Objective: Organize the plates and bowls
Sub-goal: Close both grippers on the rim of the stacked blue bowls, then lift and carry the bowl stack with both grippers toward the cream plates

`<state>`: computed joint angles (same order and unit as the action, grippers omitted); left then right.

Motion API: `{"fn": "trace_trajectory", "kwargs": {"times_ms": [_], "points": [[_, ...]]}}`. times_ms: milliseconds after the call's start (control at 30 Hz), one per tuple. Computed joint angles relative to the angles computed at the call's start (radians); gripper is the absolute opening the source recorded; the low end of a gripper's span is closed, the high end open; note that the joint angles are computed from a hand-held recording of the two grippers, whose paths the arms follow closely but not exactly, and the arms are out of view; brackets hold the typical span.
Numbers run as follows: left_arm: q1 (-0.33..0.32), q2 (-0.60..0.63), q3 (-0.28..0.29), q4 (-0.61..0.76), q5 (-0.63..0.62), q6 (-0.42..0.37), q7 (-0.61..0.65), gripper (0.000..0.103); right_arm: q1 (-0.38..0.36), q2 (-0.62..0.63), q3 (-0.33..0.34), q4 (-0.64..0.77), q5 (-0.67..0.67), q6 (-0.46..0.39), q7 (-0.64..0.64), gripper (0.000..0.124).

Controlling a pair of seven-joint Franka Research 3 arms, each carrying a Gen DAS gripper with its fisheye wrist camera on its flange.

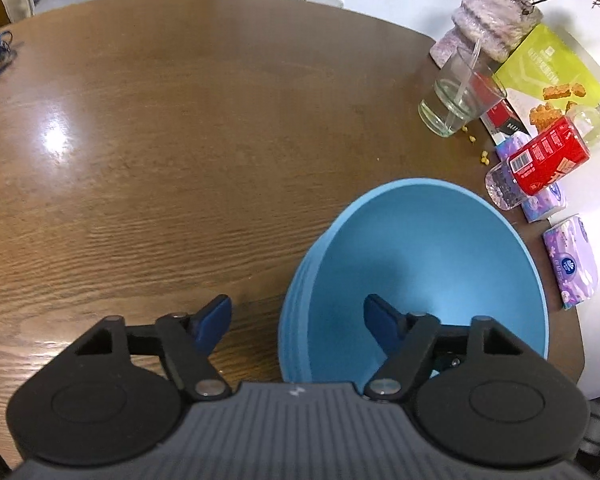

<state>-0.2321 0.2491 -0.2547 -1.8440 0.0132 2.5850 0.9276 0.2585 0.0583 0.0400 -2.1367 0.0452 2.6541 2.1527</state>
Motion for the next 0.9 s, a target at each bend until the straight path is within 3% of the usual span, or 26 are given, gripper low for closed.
{"fn": "trace_trajectory", "kwargs": {"times_ms": [100,167,267,900], "points": [[0.008,0.014,-0.008,0.010,-0.027,-0.006,0.015,0.064,-0.005,0.003,0.007,-0.011,0.084,0.032,-0.060,0.057],[0.015,0.020,-0.015,0.010,-0.051,0.001,0.031,0.055,-0.007,0.003,0.012,-0.019,0.144,0.055,-0.105,0.045],[0.032,0.025,-0.034,0.003,-0.110,0.038,0.080,0.044,-0.005,0.004,0.017,-0.030,0.210,0.090,-0.157,0.042],[-0.009,-0.072,-0.012,-0.085,-0.033,0.057,0.028,0.044,0.010,-0.069,0.024,-0.123,0.181,0.177,-0.125,0.040]]}}
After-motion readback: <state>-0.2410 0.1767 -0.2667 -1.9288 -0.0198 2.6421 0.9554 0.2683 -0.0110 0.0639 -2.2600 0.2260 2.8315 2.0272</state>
